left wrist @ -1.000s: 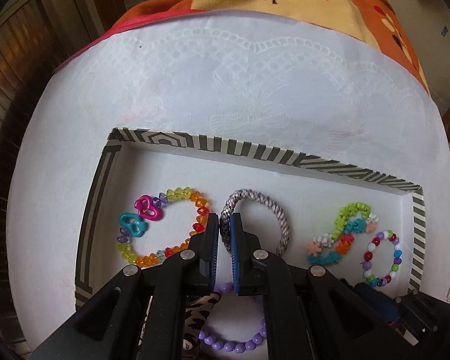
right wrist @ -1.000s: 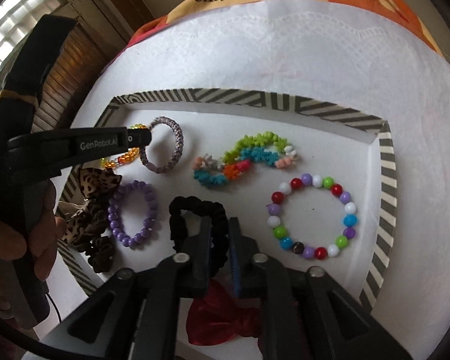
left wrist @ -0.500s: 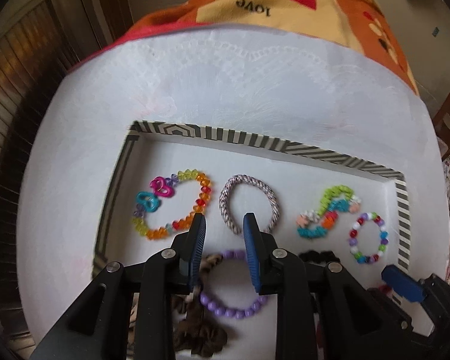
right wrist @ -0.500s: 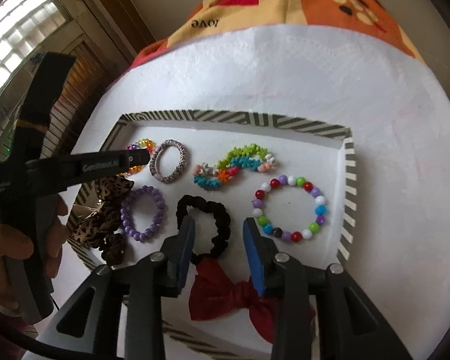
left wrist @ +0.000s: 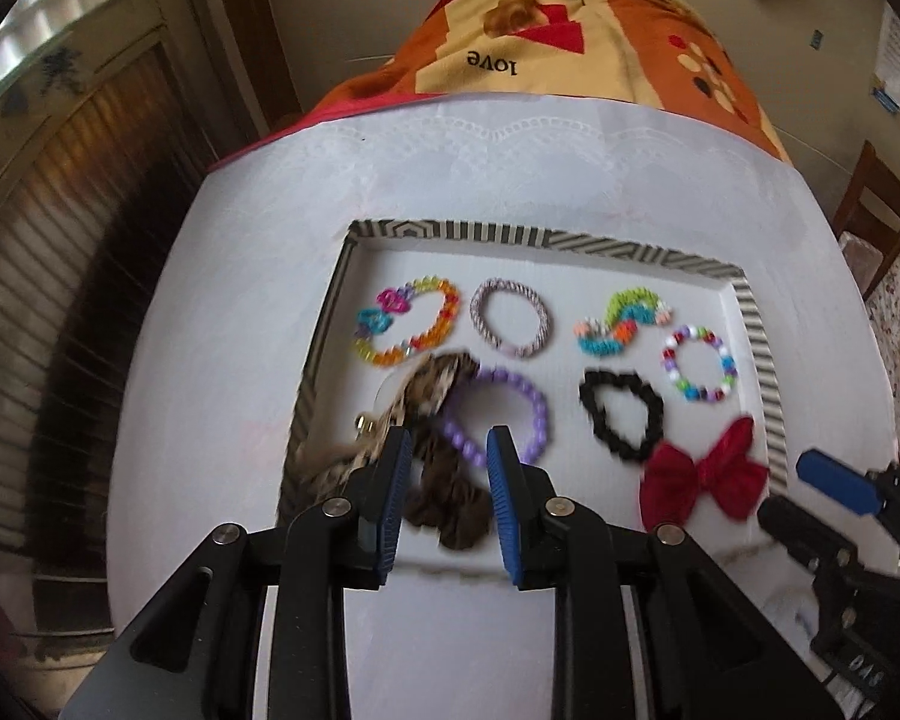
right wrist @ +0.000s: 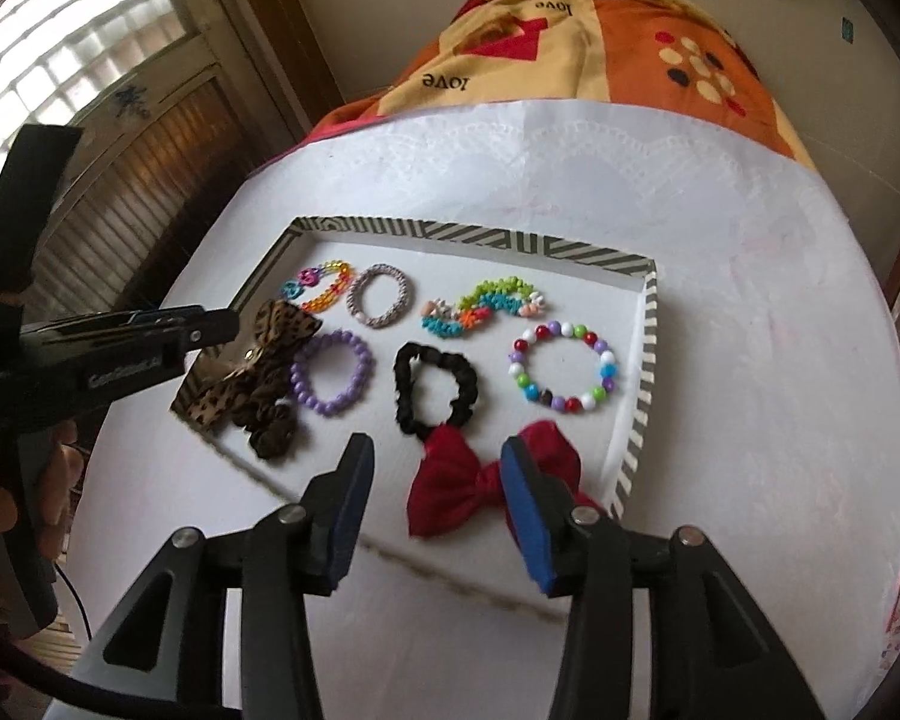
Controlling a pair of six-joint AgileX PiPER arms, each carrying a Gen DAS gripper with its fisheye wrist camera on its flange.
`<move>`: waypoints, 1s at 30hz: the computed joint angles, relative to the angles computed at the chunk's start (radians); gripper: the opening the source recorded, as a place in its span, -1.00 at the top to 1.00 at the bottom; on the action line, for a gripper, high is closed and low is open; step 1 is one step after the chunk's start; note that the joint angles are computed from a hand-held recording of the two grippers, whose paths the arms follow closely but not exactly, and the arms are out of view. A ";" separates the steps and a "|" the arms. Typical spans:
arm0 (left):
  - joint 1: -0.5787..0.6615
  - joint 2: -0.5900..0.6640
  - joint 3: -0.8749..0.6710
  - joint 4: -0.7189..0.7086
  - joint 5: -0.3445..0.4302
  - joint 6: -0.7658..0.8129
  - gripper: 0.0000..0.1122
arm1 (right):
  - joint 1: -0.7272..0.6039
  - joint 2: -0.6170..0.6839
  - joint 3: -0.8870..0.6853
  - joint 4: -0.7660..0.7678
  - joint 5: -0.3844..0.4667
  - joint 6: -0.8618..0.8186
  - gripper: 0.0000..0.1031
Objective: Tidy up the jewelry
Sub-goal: 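Lift both open tools back toward the last items on the table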
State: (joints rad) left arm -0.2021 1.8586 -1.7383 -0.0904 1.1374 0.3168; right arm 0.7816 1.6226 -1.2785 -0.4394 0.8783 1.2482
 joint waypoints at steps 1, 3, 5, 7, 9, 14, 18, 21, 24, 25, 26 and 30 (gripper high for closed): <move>0.004 -0.027 0.031 -0.001 -0.007 0.004 0.68 | 0.018 -0.006 -0.001 -0.010 0.014 0.016 0.09; 0.016 -0.077 0.091 -0.009 -0.020 0.013 0.68 | 0.060 -0.013 -0.008 -0.032 0.050 0.048 0.08; 0.036 -0.130 0.150 -0.028 -0.027 0.032 0.68 | 0.095 -0.017 -0.014 -0.052 0.080 0.076 0.06; 0.050 -0.173 0.202 -0.037 -0.035 0.049 0.68 | 0.134 -0.022 -0.018 -0.069 0.110 0.106 0.05; 0.061 -0.213 0.251 -0.041 -0.044 0.066 0.68 | 0.170 -0.027 -0.017 -0.081 0.131 0.133 0.04; 0.101 -0.309 0.378 -0.058 -0.061 0.110 0.68 | 0.253 -0.041 -0.009 -0.103 0.189 0.196 -0.01; 0.129 -0.366 0.455 -0.056 -0.074 0.136 0.68 | 0.309 -0.050 0.005 -0.112 0.220 0.246 -0.05; 0.153 -0.397 0.498 -0.063 -0.071 0.165 0.68 | 0.343 -0.056 0.018 -0.117 0.237 0.281 -0.06; 0.180 -0.428 0.537 -0.073 -0.065 0.200 0.68 | 0.374 -0.062 0.031 -0.120 0.248 0.315 -0.06; 0.188 -0.436 0.548 -0.076 -0.061 0.212 0.68 | 0.386 -0.064 0.035 -0.122 0.253 0.328 -0.06; 0.194 -0.444 0.556 -0.079 -0.058 0.222 0.68 | 0.397 -0.066 0.040 -0.122 0.259 0.340 -0.06; 0.233 -0.467 0.582 -0.099 -0.039 0.262 0.68 | 0.430 -0.076 0.060 -0.120 0.277 0.374 -0.08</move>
State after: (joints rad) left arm 0.0305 1.3912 -1.1567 -0.1893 1.0986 0.5793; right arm 1.2118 1.5462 -1.2184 -0.5591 1.1555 1.6220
